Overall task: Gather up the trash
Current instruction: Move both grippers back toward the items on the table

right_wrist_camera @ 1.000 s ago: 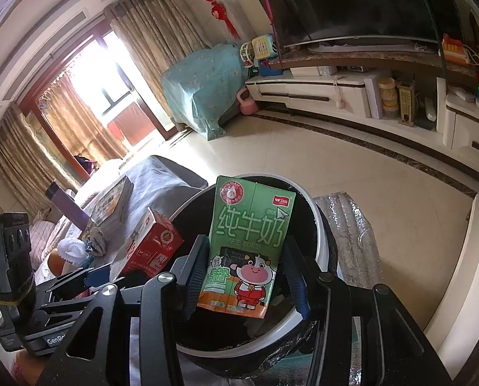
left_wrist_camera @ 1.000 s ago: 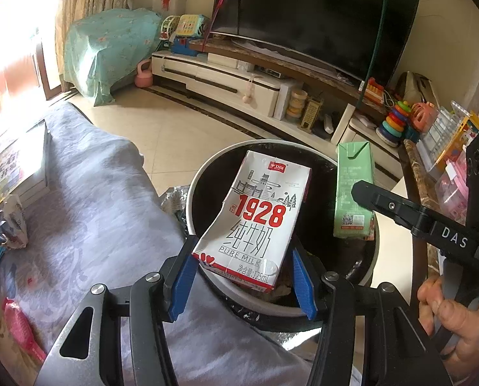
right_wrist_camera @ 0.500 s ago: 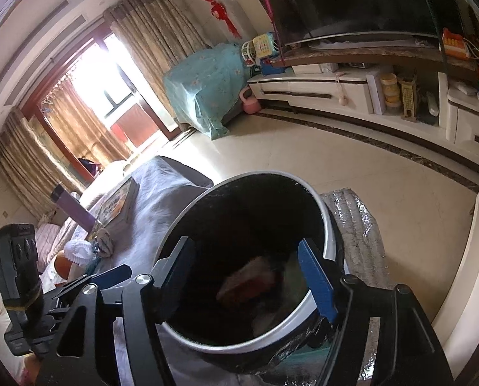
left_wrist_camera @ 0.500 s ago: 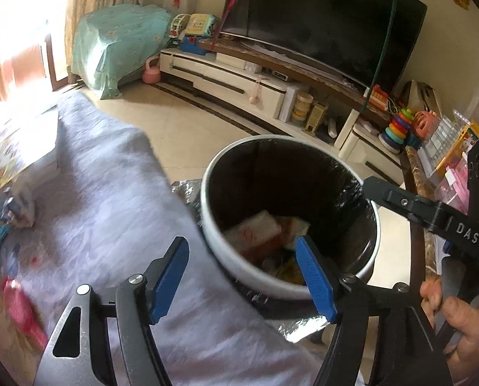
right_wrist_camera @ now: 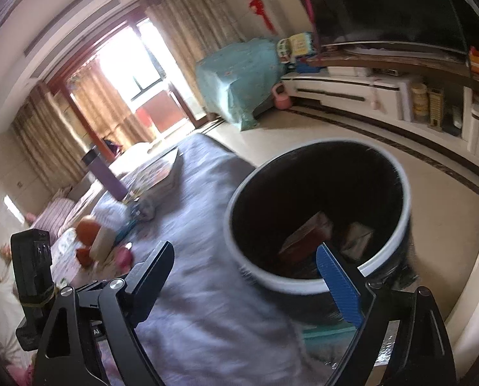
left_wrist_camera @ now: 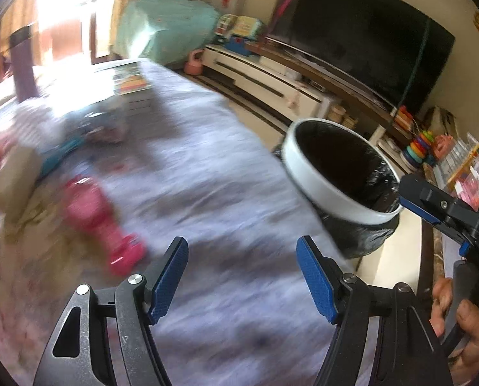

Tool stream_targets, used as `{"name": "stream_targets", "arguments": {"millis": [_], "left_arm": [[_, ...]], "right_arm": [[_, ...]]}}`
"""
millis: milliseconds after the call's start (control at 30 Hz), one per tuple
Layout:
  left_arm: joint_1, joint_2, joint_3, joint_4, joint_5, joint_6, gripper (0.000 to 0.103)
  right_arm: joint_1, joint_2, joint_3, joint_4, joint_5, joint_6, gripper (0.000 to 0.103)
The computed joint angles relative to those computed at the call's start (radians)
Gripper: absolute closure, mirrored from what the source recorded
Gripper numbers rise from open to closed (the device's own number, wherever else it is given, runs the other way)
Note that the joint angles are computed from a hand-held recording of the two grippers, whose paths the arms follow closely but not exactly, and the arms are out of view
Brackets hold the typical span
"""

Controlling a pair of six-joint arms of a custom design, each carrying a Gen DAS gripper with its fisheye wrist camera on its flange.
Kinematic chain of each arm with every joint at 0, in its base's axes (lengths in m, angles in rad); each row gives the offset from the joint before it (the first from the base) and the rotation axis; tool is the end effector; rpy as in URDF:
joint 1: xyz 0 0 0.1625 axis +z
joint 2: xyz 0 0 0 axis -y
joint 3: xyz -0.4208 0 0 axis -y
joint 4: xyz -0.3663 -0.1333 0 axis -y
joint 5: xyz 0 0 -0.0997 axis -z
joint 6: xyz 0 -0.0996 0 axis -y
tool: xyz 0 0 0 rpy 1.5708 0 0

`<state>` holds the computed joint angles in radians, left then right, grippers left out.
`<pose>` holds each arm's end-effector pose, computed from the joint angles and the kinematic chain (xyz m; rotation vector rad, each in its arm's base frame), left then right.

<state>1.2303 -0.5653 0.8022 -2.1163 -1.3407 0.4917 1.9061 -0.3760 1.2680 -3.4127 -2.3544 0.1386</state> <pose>-0.1321 -0.8400 0.2398 1.1093 2.6374 -0.4187 0.3019 -0.6750 0.0720 -0.2559 -2.2964 1.3490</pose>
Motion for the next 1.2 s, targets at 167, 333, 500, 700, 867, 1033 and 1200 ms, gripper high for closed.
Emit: {"name": "stream_targets", "arguments": {"millis": [167, 333, 500, 700, 867, 1033, 1200], "left_arm": [[0.031, -0.068, 0.055, -0.018, 0.002, -0.035, 0.034], [0.055, -0.130, 0.113, -0.050, 0.025, -0.031, 0.034], [0.076, -0.162, 0.115, -0.042, 0.035, -0.052, 0.034], [0.093, -0.174, 0.099, -0.037, 0.047, -0.066, 0.034], [0.106, -0.158, 0.052, -0.025, 0.061, -0.082, 0.034], [0.114, -0.146, 0.010, -0.035, 0.084, -0.076, 0.034], [0.123, -0.126, -0.038, -0.037, 0.106, -0.082, 0.034]], "right_arm": [[0.017, 0.047, -0.058, 0.048, 0.031, 0.001, 0.012], [0.030, 0.091, -0.121, 0.105, 0.054, 0.002, 0.012], [0.037, 0.131, -0.183, 0.168, 0.083, 0.004, 0.012], [0.042, 0.177, -0.260, 0.251, 0.108, -0.002, 0.012], [0.041, 0.207, -0.318, 0.308, 0.127, -0.009, 0.012], [0.039, 0.246, -0.402, 0.394, 0.135, -0.010, 0.012], [0.042, 0.298, -0.507, 0.463, 0.136, -0.034, 0.012]]}}
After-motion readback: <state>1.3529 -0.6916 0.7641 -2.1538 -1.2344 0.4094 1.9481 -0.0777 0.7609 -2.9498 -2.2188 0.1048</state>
